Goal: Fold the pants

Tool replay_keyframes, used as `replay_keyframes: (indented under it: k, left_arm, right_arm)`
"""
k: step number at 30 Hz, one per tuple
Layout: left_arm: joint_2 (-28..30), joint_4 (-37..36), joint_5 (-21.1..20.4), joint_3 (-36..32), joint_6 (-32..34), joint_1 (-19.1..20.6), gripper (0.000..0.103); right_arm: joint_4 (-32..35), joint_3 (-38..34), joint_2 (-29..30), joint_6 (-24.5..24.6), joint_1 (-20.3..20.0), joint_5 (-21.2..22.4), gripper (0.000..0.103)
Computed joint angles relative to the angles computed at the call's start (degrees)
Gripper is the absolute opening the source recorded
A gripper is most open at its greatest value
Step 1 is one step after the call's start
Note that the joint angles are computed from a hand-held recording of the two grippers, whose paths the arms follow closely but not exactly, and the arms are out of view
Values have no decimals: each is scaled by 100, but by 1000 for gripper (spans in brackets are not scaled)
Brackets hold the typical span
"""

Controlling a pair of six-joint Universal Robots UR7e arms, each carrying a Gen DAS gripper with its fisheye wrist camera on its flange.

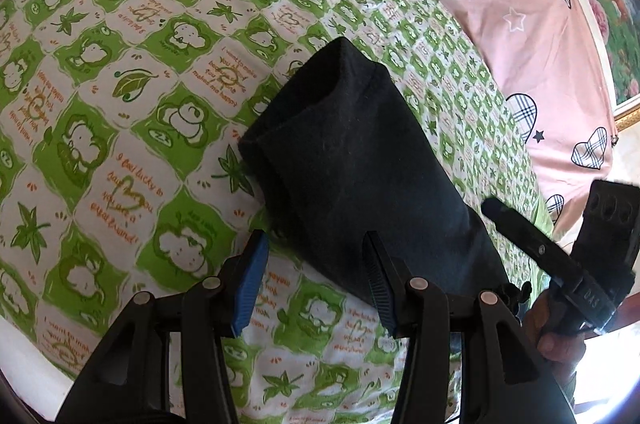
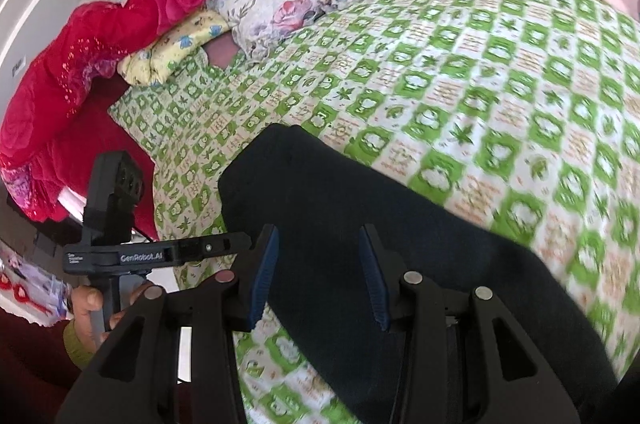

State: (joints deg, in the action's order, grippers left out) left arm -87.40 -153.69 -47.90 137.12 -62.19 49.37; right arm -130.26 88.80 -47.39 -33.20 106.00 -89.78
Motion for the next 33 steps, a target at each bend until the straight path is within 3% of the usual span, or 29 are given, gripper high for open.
replay_keyframes:
  k: [17, 26, 27, 29, 33]
  left_arm:
    - [308, -383, -106, -194, 321, 333, 49]
    - [457, -244, 139, -325, 375, 352, 38]
    - [473, -228, 149, -342, 355, 361, 35]
    - [473, -200, 171, -357, 350, 360, 30]
    - [473, -158, 184, -445, 405, 287, 21]
  right_arm:
    - [1159, -1773, 1481, -846, 395, -460, 43]
    - [1654, -2284, 1906, -821, 390, -516, 43]
    - [1608, -2236, 1879, -830, 386, -507, 42]
    - [1467, -2142, 1834, -862, 383, -466, 28]
    - [1276, -1913, 1624, -854, 365, -272, 20]
